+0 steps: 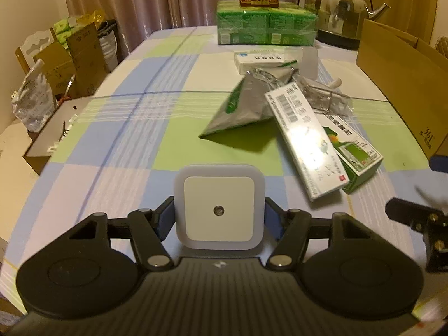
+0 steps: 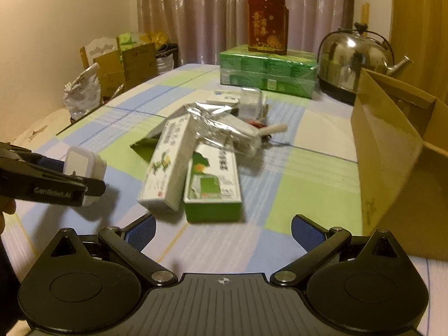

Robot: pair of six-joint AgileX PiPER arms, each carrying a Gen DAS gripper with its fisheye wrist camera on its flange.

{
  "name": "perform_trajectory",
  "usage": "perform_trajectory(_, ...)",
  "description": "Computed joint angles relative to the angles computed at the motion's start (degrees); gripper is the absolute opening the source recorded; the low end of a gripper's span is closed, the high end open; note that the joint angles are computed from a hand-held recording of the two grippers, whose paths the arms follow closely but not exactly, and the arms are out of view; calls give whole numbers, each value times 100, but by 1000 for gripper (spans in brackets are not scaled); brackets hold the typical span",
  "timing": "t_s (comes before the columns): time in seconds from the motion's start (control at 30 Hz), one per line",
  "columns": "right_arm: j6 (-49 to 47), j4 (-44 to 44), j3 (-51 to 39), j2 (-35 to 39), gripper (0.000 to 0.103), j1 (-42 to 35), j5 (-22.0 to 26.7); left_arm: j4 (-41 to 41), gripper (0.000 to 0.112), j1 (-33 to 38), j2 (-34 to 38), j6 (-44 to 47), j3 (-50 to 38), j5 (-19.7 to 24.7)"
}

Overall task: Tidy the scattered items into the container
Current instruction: 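Grasp the white medicine box with green bird print with the right tool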

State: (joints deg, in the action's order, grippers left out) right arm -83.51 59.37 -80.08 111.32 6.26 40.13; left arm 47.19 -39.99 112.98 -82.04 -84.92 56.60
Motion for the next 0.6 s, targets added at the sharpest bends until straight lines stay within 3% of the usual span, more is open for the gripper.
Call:
perform_trajectory(0.13, 31, 81, -134, 52, 98, 264, -56, 92, 60, 52, -173, 2, 170, 15)
perform_trajectory(0.2, 46, 68, -162, 64, 79, 450, -231, 104, 61, 109, -252, 11, 253, -1)
perform_trajectory(0.43, 247, -69, -379, 289, 73, 1046, -618, 137, 61, 314, -506, -100, 514, -46)
perform_trajectory(0.6, 705, -651, -436, 449, 58, 1527, -1249, 145, 61, 483, -628, -196, 707, -208)
